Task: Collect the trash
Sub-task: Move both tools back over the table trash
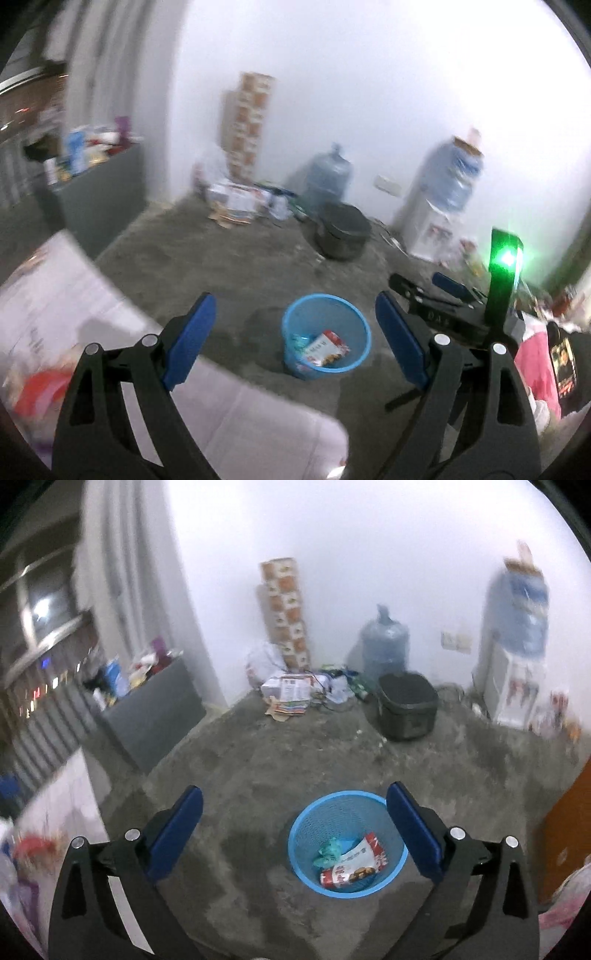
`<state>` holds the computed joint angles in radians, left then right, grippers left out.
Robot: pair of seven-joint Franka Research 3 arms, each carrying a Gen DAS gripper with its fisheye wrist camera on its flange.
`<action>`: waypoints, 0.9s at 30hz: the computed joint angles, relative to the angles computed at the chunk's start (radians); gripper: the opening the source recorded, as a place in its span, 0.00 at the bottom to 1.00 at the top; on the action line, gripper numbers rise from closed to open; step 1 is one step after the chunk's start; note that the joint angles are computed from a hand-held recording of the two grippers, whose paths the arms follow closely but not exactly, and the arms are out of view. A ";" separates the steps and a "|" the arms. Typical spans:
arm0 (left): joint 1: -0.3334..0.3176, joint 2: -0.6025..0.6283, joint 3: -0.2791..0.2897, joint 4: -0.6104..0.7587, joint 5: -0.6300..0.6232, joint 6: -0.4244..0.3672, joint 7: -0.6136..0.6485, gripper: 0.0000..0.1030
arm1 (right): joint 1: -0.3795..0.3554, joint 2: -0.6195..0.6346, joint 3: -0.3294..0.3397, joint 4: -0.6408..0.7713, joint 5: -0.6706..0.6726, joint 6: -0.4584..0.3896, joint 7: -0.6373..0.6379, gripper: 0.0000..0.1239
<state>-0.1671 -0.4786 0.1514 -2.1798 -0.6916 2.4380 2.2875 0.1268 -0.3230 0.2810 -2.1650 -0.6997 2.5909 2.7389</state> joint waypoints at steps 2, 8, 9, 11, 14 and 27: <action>0.041 -0.072 0.013 -0.057 0.012 0.039 -0.027 0.81 | 0.001 0.006 0.039 0.030 -0.058 -0.043 0.003 0.78; 0.164 -0.244 0.072 -0.186 0.127 0.140 -0.185 0.81 | 0.091 0.032 0.054 0.092 -0.154 -0.002 -0.062 0.78; 0.184 -0.267 0.084 -0.198 0.152 0.146 -0.204 0.81 | 0.102 0.032 0.049 0.092 -0.151 0.038 -0.065 0.78; 0.243 -0.323 0.103 -0.227 0.214 0.160 -0.241 0.81 | 0.111 0.024 0.048 0.081 -0.150 0.135 -0.054 0.78; 0.306 -0.385 0.146 -0.245 0.299 0.142 -0.270 0.81 | 0.151 0.047 0.047 0.088 -0.064 0.284 -0.118 0.78; 0.423 -0.566 0.354 -0.335 0.509 -0.062 -0.283 0.81 | 0.576 0.292 -0.095 0.291 1.105 0.168 -1.140 0.66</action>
<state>0.2563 -1.0449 0.5058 -2.5151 -0.1827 2.3762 2.0048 0.7028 -0.0309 0.1860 -1.8736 0.4051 2.7591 1.5991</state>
